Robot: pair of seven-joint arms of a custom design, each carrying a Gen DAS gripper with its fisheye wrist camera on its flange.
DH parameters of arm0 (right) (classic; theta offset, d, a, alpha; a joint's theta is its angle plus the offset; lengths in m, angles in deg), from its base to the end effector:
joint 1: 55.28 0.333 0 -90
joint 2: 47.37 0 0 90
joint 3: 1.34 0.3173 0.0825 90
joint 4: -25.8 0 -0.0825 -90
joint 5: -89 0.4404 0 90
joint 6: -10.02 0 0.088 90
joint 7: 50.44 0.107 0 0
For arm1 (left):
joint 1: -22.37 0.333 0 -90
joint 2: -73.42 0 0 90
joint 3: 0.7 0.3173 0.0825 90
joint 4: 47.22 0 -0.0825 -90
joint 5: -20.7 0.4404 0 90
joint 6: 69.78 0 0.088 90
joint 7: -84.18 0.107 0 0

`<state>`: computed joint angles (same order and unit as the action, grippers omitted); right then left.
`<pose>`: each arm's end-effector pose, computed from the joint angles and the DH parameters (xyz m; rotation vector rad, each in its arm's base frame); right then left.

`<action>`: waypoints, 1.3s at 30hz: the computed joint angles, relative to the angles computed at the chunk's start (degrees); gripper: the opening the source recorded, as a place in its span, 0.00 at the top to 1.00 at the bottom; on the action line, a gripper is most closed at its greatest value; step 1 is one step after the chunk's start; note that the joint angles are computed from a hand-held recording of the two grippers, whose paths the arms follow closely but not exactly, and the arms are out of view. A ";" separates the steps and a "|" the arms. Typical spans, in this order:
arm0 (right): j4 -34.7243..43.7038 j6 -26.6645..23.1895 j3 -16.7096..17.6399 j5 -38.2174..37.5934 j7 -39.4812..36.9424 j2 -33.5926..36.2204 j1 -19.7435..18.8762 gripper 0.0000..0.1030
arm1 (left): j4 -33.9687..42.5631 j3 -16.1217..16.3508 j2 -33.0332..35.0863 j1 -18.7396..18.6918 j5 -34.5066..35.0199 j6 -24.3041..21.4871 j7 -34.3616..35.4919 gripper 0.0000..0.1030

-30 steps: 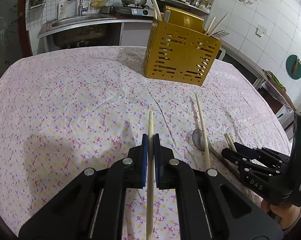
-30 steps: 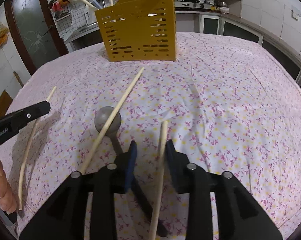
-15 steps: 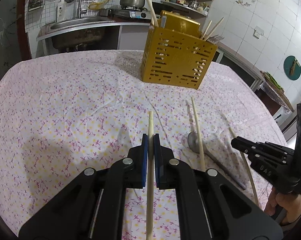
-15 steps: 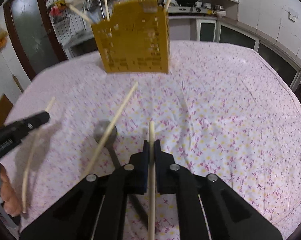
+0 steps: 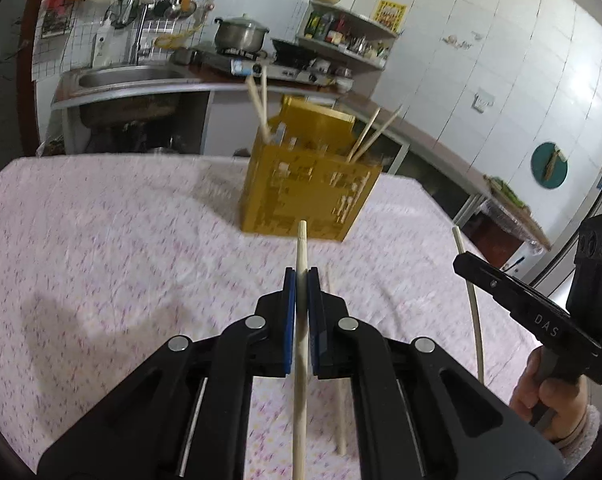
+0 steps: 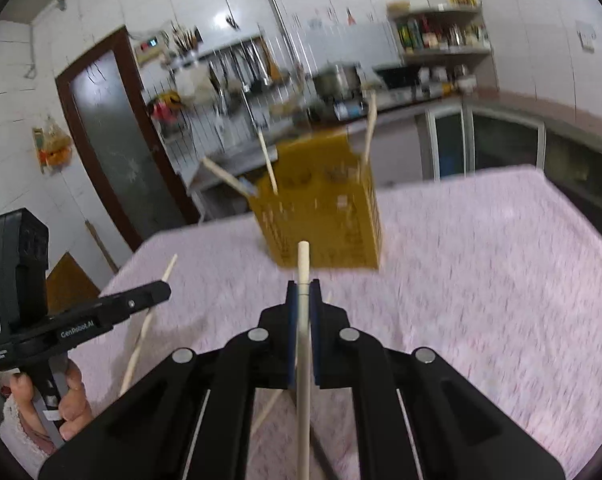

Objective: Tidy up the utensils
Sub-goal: 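Lower the left tool's chopstick into the yellow holder while the right tool lowers its own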

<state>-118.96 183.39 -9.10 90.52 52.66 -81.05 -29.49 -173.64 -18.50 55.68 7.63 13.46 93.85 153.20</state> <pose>0.4505 0.1356 0.5866 -1.5125 1.4547 -0.5209 0.4729 -0.3138 0.5992 -1.6902 1.9305 -1.2471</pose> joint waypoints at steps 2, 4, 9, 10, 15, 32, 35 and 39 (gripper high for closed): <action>1.19 2.69 2.43 -1.87 1.04 1.12 -3.02 0.94 | 1.34 -1.01 0.56 1.17 2.04 2.04 -0.84 0.96; 2.32 5.76 2.95 -3.04 1.85 2.25 -4.03 0.94 | 2.67 -2.13 1.21 2.39 4.54 4.53 -1.36 0.96; 6.19 15.52 5.95 -6.84 5.26 6.64 -8.74 0.94 | 7.29 -8.92 3.34 10.48 17.07 9.17 -8.66 0.96; 7.00 17.28 7.88 -7.48 6.03 7.39 -11.16 0.94 | 8.67 -10.39 4.16 12.32 19.99 9.90 -10.55 0.96; 13.70 26.25 19.77 -6.57 6.82 13.41 -24.85 0.94 | 17.48 -19.44 9.30 23.50 41.00 10.37 -25.75 0.96; 34.05 38.54 21.70 10.30 -15.52 32.78 -23.57 0.94 | 46.90 -11.60 30.70 14.03 81.50 5.00 -52.49 0.96; 35.94 39.21 19.88 10.42 -17.30 34.21 -21.30 0.94 | 51.39 -9.56 34.04 10.86 82.39 4.51 -50.92 0.96; 36.84 38.80 17.13 9.83 -16.68 35.08 -18.62 0.94 | 53.66 -6.37 36.27 7.50 83.28 4.89 -51.27 0.96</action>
